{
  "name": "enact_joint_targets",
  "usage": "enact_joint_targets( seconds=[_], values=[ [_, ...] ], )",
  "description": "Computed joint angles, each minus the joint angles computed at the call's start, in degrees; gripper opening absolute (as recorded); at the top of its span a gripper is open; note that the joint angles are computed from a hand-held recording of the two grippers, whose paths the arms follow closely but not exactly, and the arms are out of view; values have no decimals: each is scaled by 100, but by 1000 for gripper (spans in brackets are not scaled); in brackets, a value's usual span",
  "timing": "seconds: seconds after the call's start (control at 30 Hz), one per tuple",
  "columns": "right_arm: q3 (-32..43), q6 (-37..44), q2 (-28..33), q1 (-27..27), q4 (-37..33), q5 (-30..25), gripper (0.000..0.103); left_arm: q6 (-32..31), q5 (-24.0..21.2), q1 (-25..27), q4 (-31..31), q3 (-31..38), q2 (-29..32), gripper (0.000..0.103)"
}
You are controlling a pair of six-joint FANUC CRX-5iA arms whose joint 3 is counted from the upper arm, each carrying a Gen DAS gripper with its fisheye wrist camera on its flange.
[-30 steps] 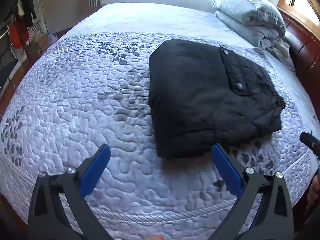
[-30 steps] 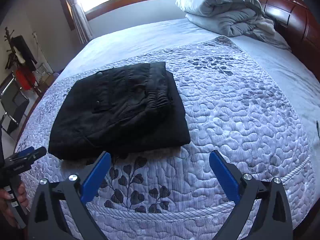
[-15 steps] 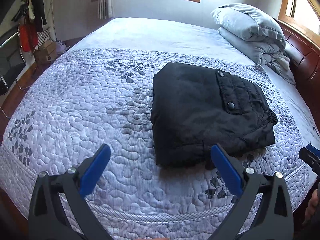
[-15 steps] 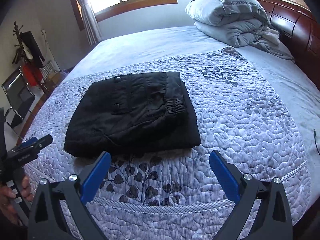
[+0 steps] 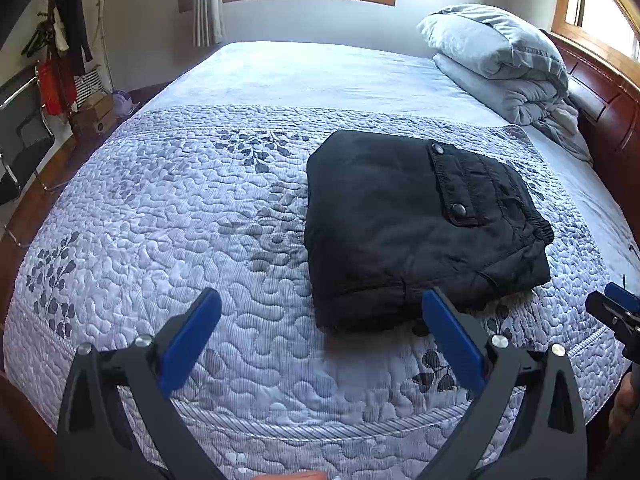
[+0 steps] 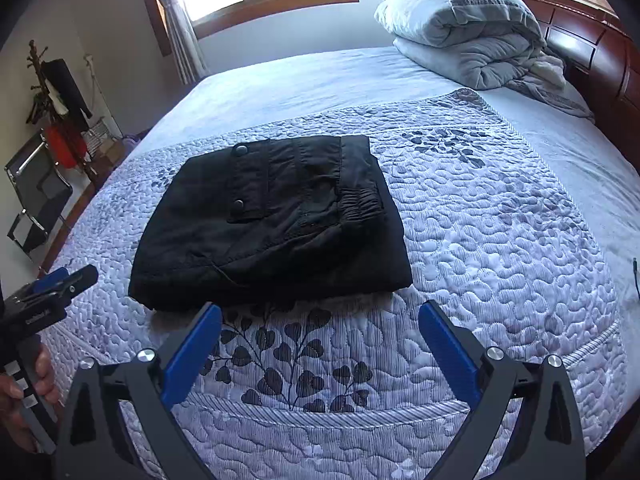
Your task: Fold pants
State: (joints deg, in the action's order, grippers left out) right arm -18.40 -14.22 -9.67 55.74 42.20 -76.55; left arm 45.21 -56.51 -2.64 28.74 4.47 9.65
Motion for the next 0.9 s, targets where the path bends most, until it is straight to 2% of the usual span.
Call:
enact_joint_targets(
  seconds=[0.9],
  values=[
    [-34,102,45,-75,-99,123,99,-179,-6,-74,58,-1,52,100]
  ],
)
